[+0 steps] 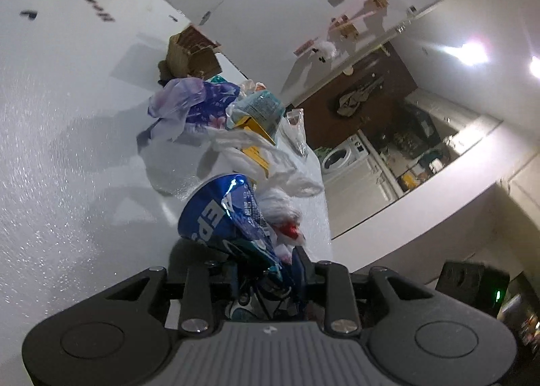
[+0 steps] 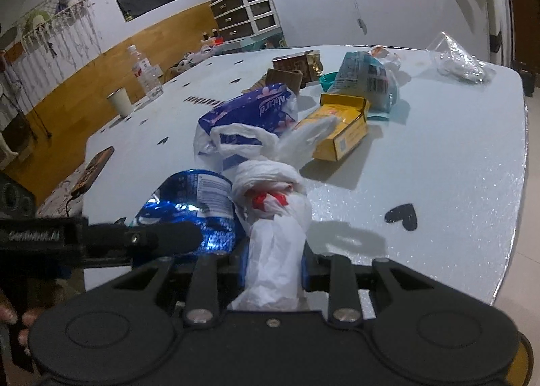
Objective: Collect trash
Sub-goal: 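Carry the can and white bag with both tools over the trash bin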
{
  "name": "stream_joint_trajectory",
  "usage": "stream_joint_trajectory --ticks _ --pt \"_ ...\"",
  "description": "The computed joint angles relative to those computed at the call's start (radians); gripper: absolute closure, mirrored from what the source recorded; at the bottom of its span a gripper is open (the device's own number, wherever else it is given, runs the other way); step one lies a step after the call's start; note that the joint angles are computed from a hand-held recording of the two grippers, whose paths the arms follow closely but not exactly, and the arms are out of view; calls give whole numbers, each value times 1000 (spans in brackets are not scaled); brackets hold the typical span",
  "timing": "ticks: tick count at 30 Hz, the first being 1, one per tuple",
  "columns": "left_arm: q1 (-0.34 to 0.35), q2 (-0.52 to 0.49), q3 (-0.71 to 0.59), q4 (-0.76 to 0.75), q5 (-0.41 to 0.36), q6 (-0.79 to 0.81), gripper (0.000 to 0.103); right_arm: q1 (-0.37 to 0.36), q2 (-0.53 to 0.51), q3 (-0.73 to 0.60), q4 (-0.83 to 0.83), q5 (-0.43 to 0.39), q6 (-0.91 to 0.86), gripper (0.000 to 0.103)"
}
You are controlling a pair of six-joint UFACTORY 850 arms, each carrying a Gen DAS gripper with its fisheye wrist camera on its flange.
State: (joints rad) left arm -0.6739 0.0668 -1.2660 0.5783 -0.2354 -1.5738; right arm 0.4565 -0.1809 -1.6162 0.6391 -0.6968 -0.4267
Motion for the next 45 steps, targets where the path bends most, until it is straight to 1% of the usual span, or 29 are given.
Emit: stream_joint_trajectory --ticks 1,3,6,8,10,17,21,22,24,26,30,34,39,45 --pt "2 -1 6 20 6 -32 67 -1 1 1 9 -4 -14 75" --pt "6 -21 -9 -10 -8 -18 67 -3 1 4 30 -14 -47 75" --pt "14 -32 -13 -30 -1 -23 66 3 5 10 47 -17 -95 75" --pt "16 -37 -13 -3 1 -70 66 7 8 13 42 -13 -113 75" --pt "10 -42 -22 31 -14 -93 67 3 6 12 56 -19 -122 75" --pt "-29 -52 -61 184 -104 -186 70 2 22 27 56 0 -114 76" --pt "-69 -57 -104 292 -196 -213 71 -1 47 42 34 35 -78 76" --pt "-85 -60 -118 326 -233 -213 71 -3 58 50 29 48 -68 76" --pt "-114 -74 -153 369 -305 -184 71 -9 76 60 22 67 -53 76" --pt "-139 -92 -190 386 -358 -143 71 -19 96 72 13 86 -36 76" --pt "-181 -128 -250 407 -431 -79 71 -46 142 103 2 113 -20 76" --pt "-225 -198 -343 446 -504 -16 71 -80 188 139 -27 136 5 76" --pt "-268 -306 -479 440 -562 108 71 -155 252 194 -52 151 33 76" --pt "-301 -440 -652 386 -576 247 71 -248 323 253 -74 161 53 76"
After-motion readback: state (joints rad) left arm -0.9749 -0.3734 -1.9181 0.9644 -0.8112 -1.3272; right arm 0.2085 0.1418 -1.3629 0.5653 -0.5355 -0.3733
